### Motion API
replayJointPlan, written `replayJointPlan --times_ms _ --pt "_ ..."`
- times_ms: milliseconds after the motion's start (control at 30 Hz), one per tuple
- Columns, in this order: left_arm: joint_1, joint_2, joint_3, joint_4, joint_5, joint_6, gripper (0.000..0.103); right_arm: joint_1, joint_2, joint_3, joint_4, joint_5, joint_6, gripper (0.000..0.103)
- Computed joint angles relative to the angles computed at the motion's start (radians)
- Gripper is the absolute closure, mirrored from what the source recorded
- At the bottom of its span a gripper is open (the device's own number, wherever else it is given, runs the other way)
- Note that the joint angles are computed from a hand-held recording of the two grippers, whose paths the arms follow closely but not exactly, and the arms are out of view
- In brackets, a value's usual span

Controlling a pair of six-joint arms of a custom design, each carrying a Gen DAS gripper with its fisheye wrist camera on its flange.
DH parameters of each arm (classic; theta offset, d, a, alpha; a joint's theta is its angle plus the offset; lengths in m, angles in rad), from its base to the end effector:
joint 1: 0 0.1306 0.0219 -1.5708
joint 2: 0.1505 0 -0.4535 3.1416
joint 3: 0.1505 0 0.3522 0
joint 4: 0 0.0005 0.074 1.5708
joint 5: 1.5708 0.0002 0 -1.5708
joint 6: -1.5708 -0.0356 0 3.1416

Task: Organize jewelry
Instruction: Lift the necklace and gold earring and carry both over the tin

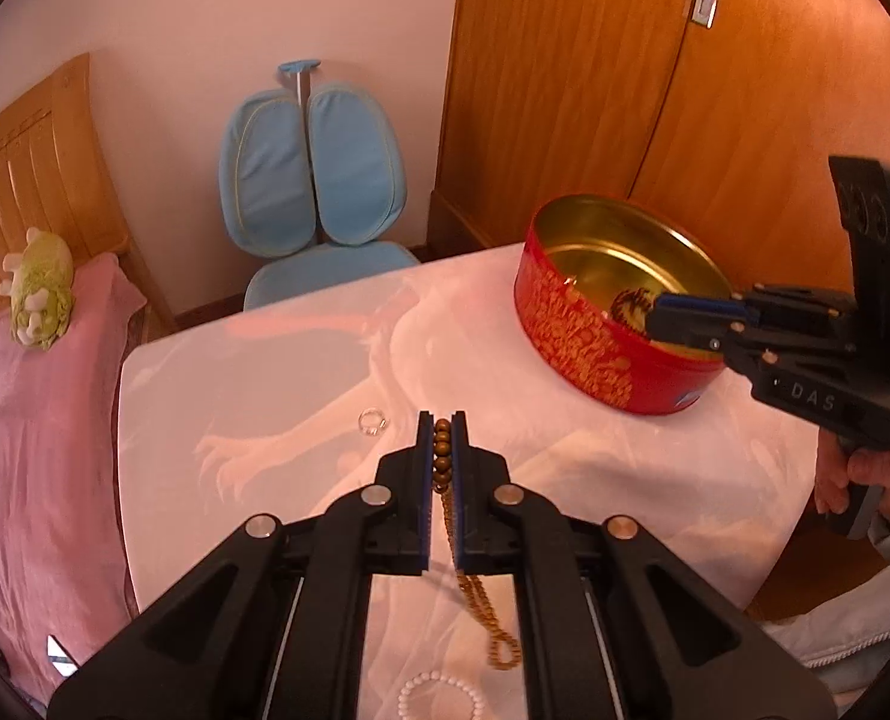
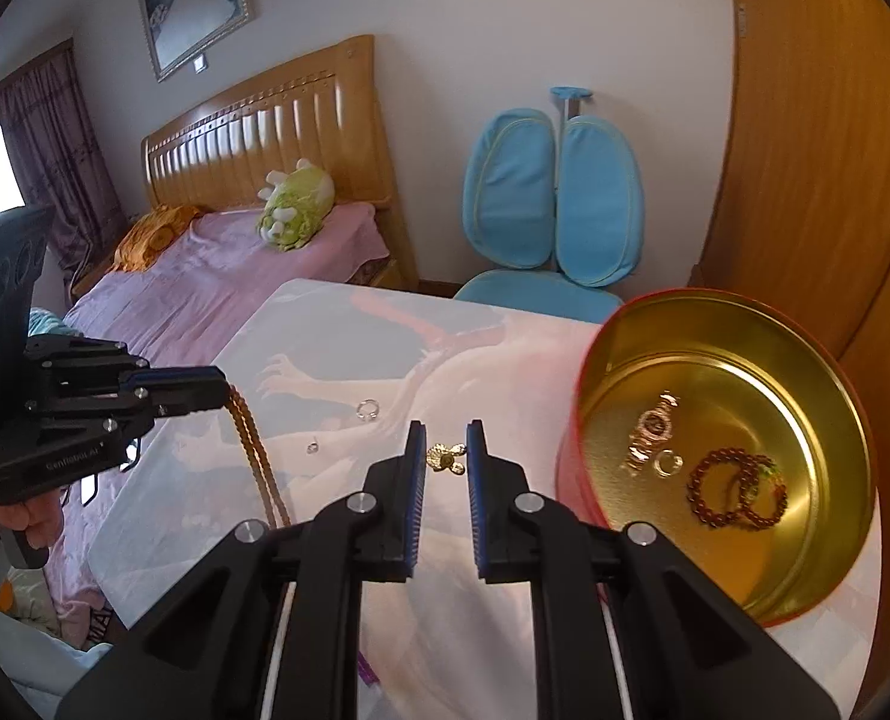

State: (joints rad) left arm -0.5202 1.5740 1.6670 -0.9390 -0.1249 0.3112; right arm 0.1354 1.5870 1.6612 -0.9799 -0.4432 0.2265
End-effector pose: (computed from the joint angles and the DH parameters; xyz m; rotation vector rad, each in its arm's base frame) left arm 0.4483 -0.2522 0.5295 0.1954 2.4133 -0.2322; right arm 0.5070 0.0840 0.5203 -0.6193 2.3414 0.5055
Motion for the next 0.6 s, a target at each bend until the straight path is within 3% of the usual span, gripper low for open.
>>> replayJointPlan --times_ms 333,600 --pt "-0.03 0.127 0.348 -0.043 -0.071 -0.083 0.098 -0.155 -0.037 0.058 0.052 -0.006 -0.007 0.088" --pt "-0.057 0.225 0.585 -0.087 -0.094 -0.125 0.098 -0.226 -0.035 0.092 0.079 -0.017 -0.03 0.088"
